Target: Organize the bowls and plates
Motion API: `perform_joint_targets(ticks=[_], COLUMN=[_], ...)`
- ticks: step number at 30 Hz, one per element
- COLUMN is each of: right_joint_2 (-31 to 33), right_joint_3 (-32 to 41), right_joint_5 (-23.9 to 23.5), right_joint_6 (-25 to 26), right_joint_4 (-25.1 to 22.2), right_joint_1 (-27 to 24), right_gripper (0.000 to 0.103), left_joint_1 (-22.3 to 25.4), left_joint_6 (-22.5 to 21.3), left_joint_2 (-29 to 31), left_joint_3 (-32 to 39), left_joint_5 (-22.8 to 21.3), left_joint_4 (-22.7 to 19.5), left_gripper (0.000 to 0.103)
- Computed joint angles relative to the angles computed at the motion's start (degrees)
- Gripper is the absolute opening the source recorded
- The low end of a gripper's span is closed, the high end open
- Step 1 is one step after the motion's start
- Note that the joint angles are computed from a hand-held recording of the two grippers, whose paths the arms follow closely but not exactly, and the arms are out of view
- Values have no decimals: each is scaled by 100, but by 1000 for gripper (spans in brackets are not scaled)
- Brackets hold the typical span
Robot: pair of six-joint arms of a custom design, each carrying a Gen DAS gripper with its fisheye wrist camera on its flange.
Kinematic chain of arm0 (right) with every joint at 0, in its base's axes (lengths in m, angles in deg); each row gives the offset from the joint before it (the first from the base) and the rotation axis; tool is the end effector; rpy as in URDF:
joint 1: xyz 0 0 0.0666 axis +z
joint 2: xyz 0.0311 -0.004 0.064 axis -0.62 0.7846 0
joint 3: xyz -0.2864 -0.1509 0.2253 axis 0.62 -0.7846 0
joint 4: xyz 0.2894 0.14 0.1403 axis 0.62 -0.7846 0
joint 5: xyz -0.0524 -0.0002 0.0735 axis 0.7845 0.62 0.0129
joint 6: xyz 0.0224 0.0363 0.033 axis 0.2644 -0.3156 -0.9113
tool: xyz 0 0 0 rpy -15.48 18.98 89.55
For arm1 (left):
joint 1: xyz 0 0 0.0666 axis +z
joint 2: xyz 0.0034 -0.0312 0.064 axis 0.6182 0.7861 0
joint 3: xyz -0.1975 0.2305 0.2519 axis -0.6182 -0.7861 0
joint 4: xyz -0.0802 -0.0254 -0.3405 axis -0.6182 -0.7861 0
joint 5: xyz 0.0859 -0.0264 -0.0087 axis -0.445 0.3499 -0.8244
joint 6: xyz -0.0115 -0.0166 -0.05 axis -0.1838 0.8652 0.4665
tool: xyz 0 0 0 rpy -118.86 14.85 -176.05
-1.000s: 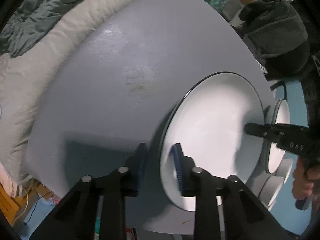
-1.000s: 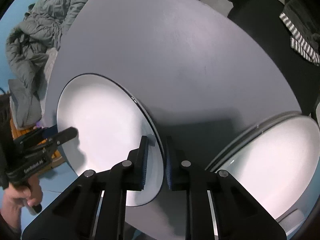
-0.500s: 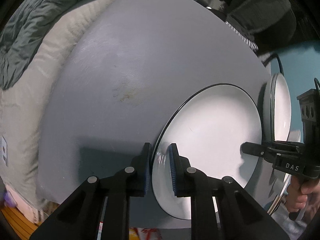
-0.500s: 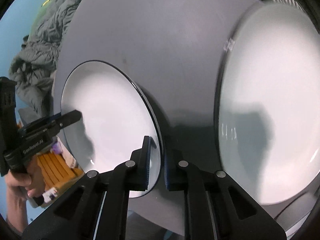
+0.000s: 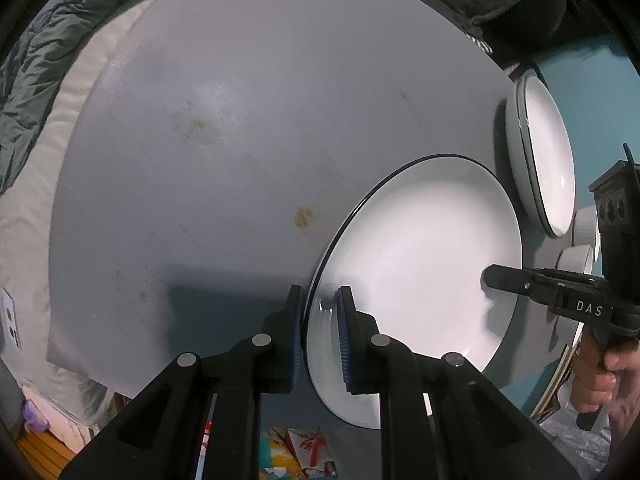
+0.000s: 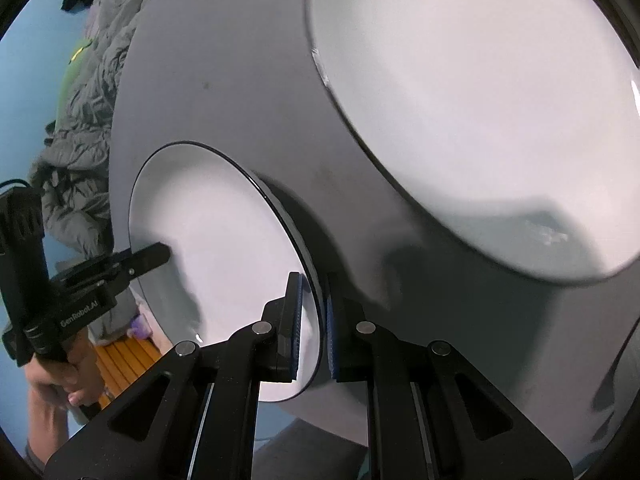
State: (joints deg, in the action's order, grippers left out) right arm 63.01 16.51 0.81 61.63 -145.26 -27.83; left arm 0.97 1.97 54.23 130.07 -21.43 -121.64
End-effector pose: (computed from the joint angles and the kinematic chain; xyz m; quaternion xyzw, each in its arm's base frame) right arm 0.3667 0.0817 0.2807 0.1342 -0.9655 -0.2003 0.0990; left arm 0.3046 -0.2421 0.2830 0.1338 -0.9809 0.1395 0.0220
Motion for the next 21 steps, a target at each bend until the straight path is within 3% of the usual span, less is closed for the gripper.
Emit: perform_joint_targets(ticks=[5,15,21], right_joint_2=[-101,-286,-415], right_joint_3=[-176,-545,-641], right_joint_5=[-88,-464,-391], right_joint_6=[-272,-796,-982], right_joint_4=[186,627,955], right_joint_1=[3,-56,85], right_gripper=[11,12,12], left_joint_1=[-200,-201,-259], left_joint_6=[77,-252,-226], left_joint_2=[53,88,125], left_joint_3=[10,-6,5], left_joint_5=[72,231,264], left_joint_4=[98,135,232], left_gripper=[14,14,14])
